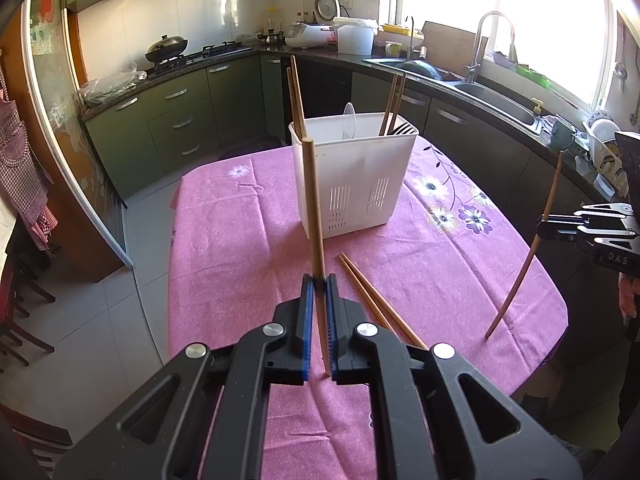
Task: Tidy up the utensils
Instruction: 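Lower both held chopsticks into the white holder and open both grippers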
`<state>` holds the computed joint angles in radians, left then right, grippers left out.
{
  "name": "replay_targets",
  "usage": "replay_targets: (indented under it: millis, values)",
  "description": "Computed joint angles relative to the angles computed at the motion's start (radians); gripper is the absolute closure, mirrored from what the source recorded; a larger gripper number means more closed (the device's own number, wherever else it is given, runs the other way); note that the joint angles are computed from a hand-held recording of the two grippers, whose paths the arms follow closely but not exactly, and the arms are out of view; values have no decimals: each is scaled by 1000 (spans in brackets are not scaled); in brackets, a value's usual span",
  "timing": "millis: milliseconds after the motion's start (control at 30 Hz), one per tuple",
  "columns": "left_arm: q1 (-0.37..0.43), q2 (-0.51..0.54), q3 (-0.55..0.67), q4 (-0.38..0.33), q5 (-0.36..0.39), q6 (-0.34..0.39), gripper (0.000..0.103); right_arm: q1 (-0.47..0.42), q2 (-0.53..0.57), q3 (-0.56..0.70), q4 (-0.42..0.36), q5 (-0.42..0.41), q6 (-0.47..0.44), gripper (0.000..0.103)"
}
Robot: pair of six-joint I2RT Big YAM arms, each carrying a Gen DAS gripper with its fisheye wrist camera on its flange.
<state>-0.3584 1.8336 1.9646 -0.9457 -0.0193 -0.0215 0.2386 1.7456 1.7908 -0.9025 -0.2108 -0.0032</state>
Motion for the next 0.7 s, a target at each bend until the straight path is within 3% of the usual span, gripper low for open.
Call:
replay_targets:
  millis: [700]
  values:
    - [7,5,30,-10,-3,10,97,-12,0,5,36,-38,9,96]
